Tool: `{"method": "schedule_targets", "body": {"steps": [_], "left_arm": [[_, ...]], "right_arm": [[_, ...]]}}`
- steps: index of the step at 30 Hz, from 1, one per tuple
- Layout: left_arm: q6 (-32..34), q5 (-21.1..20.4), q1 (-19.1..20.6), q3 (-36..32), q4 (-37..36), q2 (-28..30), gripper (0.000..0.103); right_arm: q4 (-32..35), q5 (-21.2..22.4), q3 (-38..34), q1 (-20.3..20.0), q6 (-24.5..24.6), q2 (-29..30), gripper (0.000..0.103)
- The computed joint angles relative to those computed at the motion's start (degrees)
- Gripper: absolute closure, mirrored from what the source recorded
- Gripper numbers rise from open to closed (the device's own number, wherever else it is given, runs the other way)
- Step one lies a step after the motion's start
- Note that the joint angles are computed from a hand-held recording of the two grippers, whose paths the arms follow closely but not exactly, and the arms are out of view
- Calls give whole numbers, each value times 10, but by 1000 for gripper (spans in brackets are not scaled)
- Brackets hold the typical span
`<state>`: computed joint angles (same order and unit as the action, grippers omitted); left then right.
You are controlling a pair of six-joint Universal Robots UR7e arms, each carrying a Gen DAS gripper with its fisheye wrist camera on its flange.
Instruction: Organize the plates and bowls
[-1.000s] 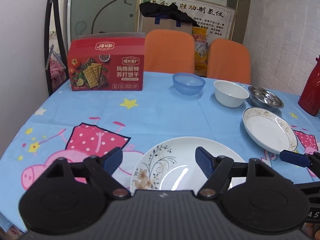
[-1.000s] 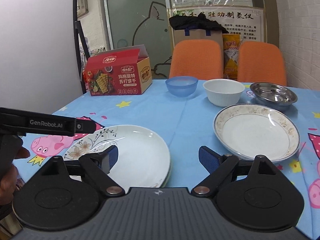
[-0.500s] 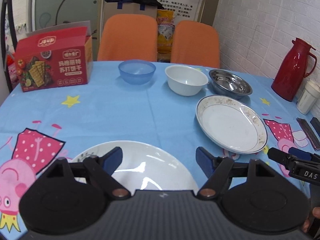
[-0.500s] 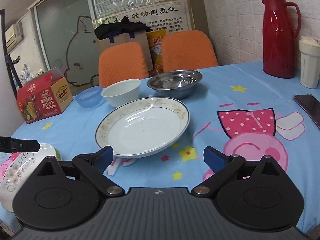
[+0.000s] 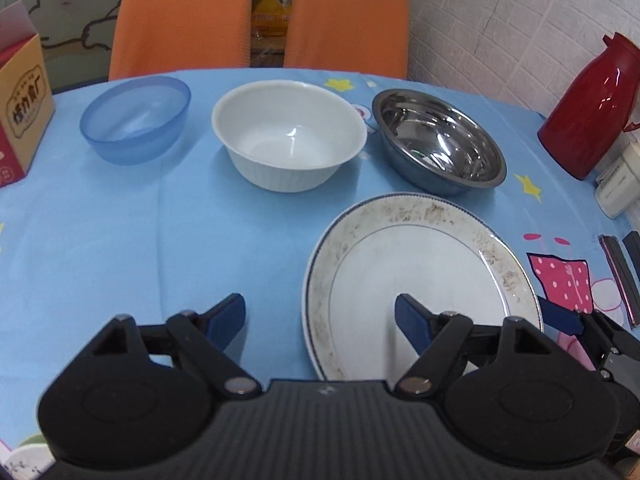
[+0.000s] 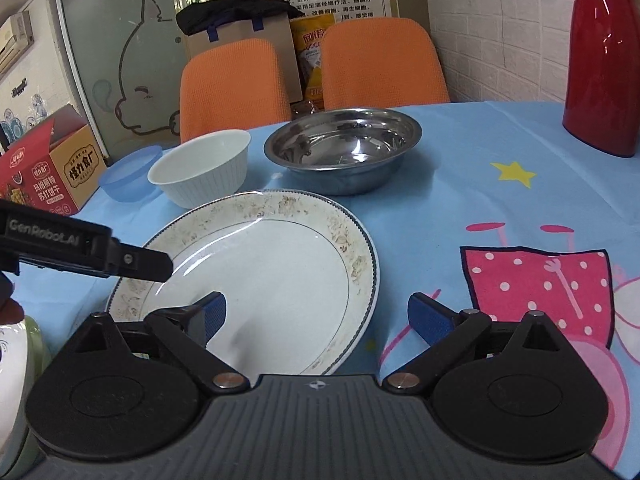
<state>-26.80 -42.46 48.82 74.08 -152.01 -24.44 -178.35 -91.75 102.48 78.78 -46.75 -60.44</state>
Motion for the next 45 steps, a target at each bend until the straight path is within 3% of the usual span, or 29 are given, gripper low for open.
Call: {"method": "schedule_targets", "body": {"steps": [8,20,22,23,28,35,45], "left_arm": [[40,40,-3,-40,17,38,25],[47,50,-7,-39,-3,46,26],[69,43,-11,-36,-25,50,39],[66,55,-14,-38,-21,54,39],[43,55,-17,-37,-4,50,42],[21,39,-20,-22,2,40,47],[30,47,-39,12,-36,25,52]], "right_arm": [[-26,-12,1,4,-33,15,0],[-40,-26,1,10,-48,22,0],[-27,-15,4,10,-57,20,0],[-22,-6,8,10,-67,17,0],[-59,-3,20,7,-47,17,0],[-52,14,32,-1,-6,0,0],[-67,35,63,-4,16,-25,0]]}}
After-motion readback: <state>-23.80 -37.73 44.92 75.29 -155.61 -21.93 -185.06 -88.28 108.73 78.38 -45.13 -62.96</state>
